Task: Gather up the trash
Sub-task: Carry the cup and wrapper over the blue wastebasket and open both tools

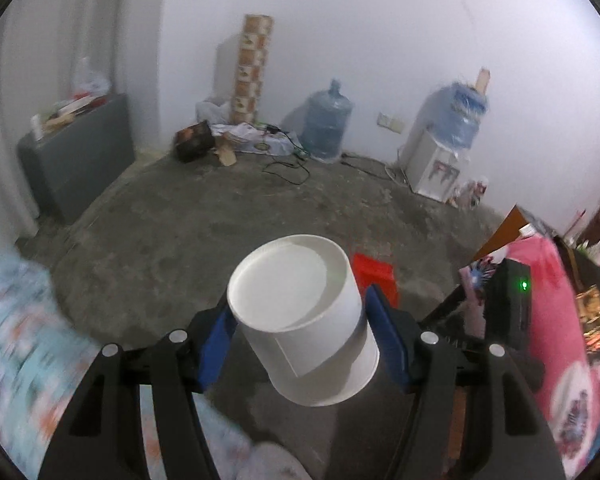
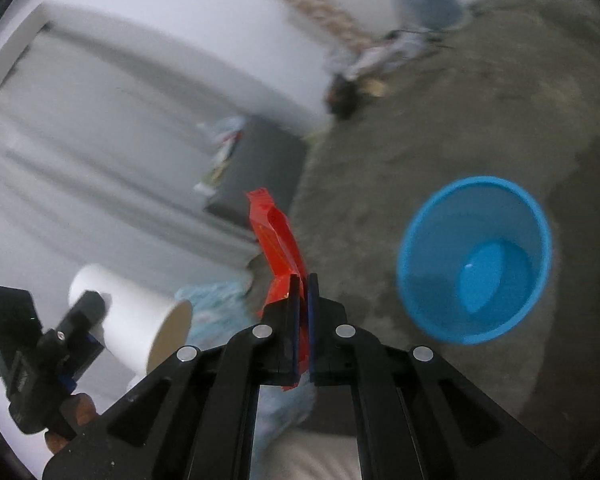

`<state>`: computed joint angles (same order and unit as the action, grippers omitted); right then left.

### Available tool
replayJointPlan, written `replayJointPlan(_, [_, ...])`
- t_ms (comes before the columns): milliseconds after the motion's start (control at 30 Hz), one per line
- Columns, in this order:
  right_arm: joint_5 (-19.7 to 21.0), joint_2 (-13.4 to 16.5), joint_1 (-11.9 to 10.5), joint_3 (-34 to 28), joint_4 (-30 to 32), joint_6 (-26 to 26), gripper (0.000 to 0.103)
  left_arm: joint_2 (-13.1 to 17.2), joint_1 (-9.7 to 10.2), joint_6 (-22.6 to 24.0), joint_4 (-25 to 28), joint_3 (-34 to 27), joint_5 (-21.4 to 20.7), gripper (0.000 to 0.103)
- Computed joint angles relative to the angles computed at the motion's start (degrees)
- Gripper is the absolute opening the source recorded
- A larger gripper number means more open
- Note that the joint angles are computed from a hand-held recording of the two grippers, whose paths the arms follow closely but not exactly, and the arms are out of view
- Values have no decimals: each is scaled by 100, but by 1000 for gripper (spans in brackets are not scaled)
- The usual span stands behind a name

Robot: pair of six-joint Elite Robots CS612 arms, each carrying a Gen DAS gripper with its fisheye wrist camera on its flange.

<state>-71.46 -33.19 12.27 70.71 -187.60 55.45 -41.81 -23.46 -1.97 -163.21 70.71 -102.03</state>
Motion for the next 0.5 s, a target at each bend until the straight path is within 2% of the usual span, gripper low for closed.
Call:
replayJointPlan(67, [-87,149,-68,-167,249,117,2,336,-90,73,417,-514,97,62])
replayJointPlan(133, [-196,243,-108,-256,391,145,7,629,-158,101,776,-978,201,63])
replayJointPlan(167, [-251,324,-125,-364,494,199,12,777,-187,95,938,-1194,333,69])
replayJointPlan(200, [-253,388,-128,-462,613,203,33,945,-247,41,1130,-1447,615,76])
replayJointPlan(233, [-229,455,-136,-589,858,151,59,1050,-294,-5,1255,-1605,809,85])
replayJointPlan(267, [-266,490,-136,-665,1128,106,63,1130,-330,-48,1358,-1713,965,86])
replayJointPlan(300, [-439,489,-116,-679,1356,116,64,1226,-351,-88,1517,-1849,1084,86])
replayJointPlan(367, [-530,488,-88,-729,1796,-38,64,1276,-363,-167,1679,-1926,1149,86])
replayJointPlan(500, [-581,295,-58,-446,1827,-8,69,1159,-295,-129,1480,-1746,931,86])
